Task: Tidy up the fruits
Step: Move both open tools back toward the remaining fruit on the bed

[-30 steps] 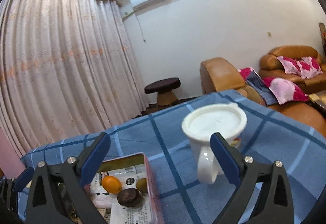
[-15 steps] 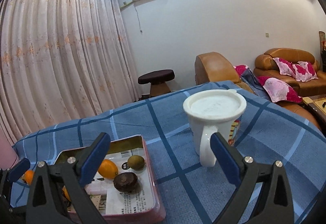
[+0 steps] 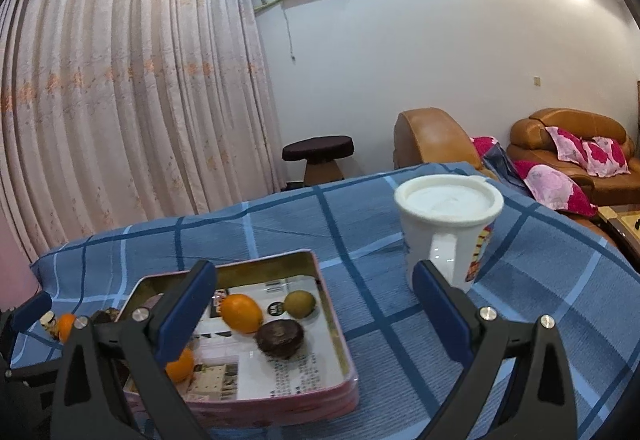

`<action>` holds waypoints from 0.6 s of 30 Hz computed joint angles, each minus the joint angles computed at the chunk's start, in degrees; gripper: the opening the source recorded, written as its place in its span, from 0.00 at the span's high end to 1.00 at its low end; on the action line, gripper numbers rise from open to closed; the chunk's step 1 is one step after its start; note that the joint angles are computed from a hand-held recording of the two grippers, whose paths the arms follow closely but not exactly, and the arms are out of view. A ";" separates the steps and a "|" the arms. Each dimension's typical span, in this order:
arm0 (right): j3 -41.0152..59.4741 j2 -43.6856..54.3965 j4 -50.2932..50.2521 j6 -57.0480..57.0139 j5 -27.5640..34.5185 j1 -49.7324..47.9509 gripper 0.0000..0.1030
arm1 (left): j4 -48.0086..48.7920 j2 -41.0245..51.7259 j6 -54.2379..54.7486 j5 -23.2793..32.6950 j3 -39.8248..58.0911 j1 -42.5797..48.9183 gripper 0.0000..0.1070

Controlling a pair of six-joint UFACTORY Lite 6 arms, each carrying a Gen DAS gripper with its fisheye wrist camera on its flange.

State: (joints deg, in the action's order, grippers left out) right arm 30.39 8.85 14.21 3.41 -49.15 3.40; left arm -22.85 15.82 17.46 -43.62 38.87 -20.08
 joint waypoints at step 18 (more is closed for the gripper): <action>3.92 2.98 8.86 -3.23 1.71 13.04 0.07 | 14.48 -0.76 -8.40 2.99 -0.52 14.05 0.19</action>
